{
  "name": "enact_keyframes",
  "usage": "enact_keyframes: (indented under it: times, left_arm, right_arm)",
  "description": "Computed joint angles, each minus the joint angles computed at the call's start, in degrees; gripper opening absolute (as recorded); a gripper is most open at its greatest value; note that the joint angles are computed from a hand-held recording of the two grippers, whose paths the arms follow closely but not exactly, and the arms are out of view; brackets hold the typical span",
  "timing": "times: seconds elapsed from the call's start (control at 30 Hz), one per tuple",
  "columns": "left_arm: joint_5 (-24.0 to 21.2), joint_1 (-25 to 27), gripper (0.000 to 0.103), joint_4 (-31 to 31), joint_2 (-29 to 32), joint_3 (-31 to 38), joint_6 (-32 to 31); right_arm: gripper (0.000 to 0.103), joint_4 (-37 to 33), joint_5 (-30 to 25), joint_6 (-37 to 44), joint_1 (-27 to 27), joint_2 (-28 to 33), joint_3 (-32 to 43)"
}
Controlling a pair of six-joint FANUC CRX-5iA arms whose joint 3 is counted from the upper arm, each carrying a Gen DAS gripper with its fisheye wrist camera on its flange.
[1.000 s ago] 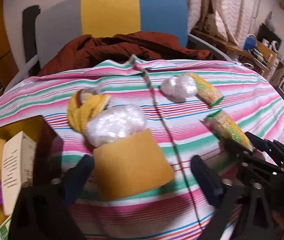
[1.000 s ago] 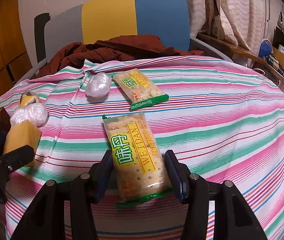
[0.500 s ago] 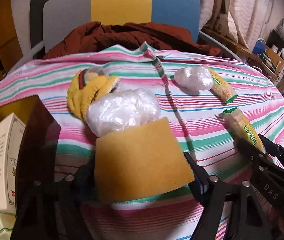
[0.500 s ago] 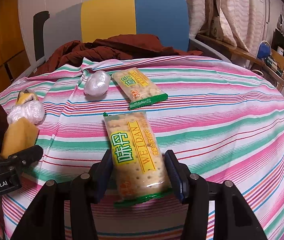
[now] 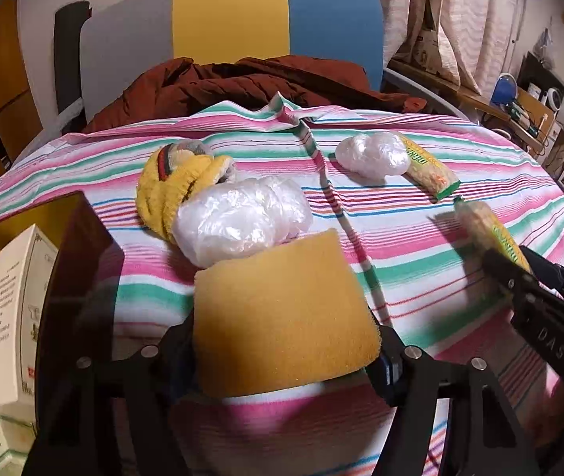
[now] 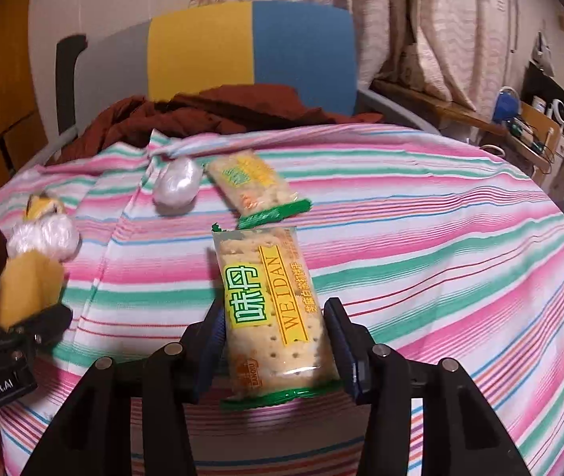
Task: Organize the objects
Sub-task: 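Carry the sponge and cracker packet over the tray and open both grippers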
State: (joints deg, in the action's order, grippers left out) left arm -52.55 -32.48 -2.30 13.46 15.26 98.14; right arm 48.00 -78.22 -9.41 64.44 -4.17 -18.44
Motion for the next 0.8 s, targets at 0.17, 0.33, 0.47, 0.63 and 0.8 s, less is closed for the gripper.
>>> enact_keyframes:
  times: [0.17,0.33,0.47,0.63,0.8]
  left_arm:
    - [4.32,1.07,0.068,7.36,-4.05,-6.50,-4.79]
    - [7.75,0.41,0.068,11.41,-7.83,-11.48,-11.10]
    - [7.74,0.02,0.068,11.94,-9.97,-13.29,-14.11]
    - [7.52,0.79,0.068,15.43,-12.83,-16.45,-19.45]
    - [7.72,1.11,0.068,19.42,-16.14,-20.51,-26.08]
  right_arm:
    - [0.048,2.76,-2.81,-3.33,1.12,0.02,-0.66]
    - [0.048,4.13,-4.06,-5.08,1.77,-0.17,-1.11]
    - [0.048,2.46,-3.51,-6.19,2.31,-0.77,-0.78]
    - [0.048,0.93,-3.55,-8.04,4.62,-1.36,-0.47]
    - [0.048,0.01,-3.99,-8.44,6.92,-1.16,0.36]
